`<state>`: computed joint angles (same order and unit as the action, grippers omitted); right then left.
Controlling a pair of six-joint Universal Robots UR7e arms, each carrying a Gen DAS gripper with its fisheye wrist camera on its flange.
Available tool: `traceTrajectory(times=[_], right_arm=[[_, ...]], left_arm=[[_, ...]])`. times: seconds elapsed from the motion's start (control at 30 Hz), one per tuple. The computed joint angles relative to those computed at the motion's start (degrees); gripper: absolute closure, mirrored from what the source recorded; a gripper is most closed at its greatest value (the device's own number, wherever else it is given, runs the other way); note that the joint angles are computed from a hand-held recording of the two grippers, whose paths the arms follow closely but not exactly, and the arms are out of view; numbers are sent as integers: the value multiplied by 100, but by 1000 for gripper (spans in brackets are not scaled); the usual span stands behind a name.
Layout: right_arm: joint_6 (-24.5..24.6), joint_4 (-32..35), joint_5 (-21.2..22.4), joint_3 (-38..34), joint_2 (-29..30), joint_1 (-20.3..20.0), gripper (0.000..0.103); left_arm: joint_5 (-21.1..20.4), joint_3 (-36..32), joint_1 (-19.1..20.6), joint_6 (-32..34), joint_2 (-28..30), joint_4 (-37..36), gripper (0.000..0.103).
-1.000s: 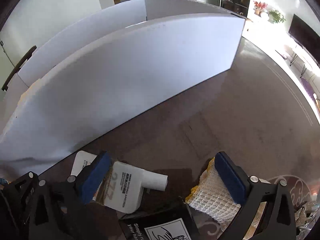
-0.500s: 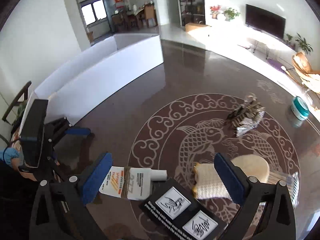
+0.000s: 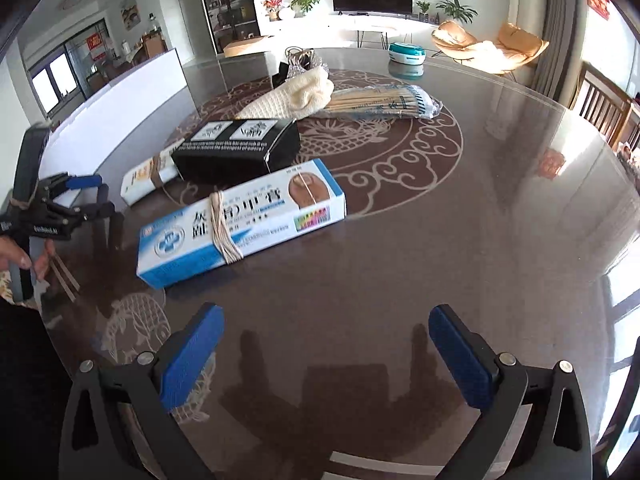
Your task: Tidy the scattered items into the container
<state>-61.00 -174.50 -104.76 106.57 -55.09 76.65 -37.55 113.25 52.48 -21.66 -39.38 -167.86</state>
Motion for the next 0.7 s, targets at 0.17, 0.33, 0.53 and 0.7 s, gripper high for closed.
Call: traceTrajectory(times=[0.17, 0.33, 0.53, 0.7], right_arm=[[-394, -603, 310, 119, 179, -212, 0], [-422, -678, 358, 136, 208, -238, 0], [-422, -695, 358, 142, 227, -224, 0], [-416, -704, 355, 155, 224, -219, 0]], left_arm=[[-722, -241, -114, 634, -30, 831, 0], [-701, -468, -137, 472, 130, 986, 0], [-721, -1007, 24, 321, 236, 1641, 0], [-905, -1522, 115, 903, 480, 1818, 0]])
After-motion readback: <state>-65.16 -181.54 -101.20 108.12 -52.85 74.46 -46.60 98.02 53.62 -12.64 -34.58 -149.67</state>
